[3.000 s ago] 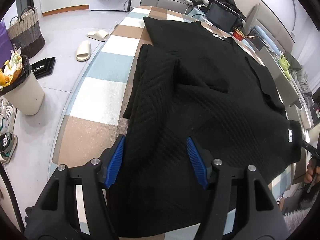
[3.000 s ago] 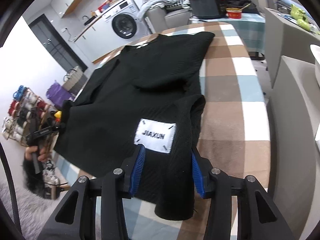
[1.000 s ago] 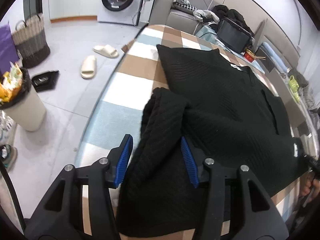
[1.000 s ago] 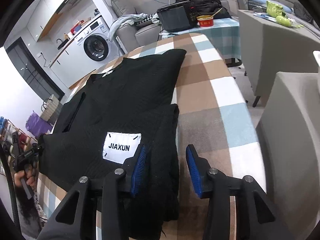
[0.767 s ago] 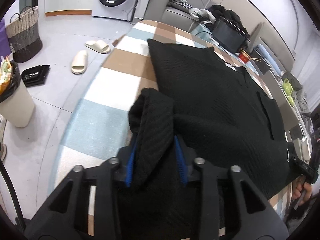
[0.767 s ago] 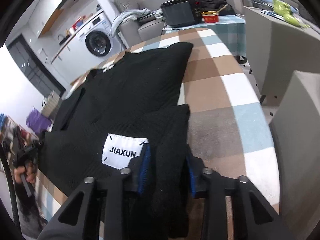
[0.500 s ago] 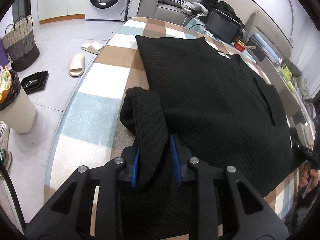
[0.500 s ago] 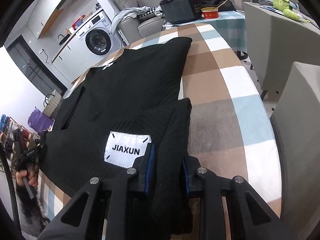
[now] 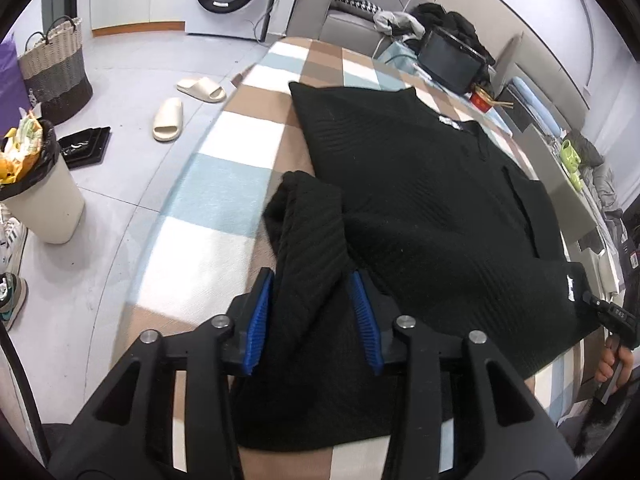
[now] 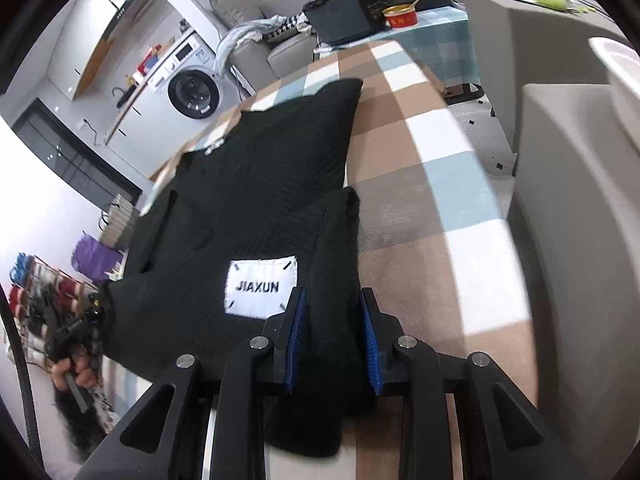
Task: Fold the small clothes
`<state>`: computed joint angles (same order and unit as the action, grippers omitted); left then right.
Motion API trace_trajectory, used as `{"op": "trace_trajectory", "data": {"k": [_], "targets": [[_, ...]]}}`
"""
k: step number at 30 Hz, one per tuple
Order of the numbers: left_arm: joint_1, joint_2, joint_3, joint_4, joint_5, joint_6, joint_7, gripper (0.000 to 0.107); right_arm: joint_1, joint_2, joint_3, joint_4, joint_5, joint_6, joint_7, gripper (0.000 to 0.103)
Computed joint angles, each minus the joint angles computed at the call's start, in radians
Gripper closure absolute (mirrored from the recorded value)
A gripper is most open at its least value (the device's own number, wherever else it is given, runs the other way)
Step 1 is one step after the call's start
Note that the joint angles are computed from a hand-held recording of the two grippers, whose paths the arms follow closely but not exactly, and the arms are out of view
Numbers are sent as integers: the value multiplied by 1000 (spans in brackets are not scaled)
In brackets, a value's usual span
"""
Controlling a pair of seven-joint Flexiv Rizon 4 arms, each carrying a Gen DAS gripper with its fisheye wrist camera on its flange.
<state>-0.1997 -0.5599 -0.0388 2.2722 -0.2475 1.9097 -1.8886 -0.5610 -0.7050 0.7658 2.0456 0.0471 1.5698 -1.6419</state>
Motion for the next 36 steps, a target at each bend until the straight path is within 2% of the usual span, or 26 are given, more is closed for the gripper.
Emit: {"op": "trace_trajectory", "data": {"k": [5, 8, 16, 17, 19, 21, 26, 30, 36], "targets": [[-12, 49, 6, 72, 1, 25, -24, 64, -169, -8, 155, 36, 29, -46, -70, 73], [-14, 63, 1, 100, 5, 33, -34, 64, -215, -24, 211, 41, 43, -85, -126, 73], [-23, 84, -3, 141, 24, 40, -50, 64, -138, -20, 162, 14, 125, -94, -173, 73], [-27, 87, 0, 146, 24, 41, -49, 63, -125, -18, 149, 11, 135, -87, -177, 75], [-31, 90, 0, 151, 26, 33, -45, 63, -91, 0, 117, 13, 145, -70, -183, 90], [-39, 88, 6, 149, 22, 20, -39, 63, -84, 12, 112, 20, 150, -55, -199, 92], [-67, 69, 31, 135, -11, -9, -39, 63, -88, 16, 116, 14, 159, -79, -213, 91], [-90, 65, 57, 130, -27, -8, -30, 63, -108, 15, 136, -2, 206, -124, -245, 81], [-47, 37, 36, 100, -16, -3, -22, 61, -104, 19, 140, -23, 281, -145, -313, 76]]}}
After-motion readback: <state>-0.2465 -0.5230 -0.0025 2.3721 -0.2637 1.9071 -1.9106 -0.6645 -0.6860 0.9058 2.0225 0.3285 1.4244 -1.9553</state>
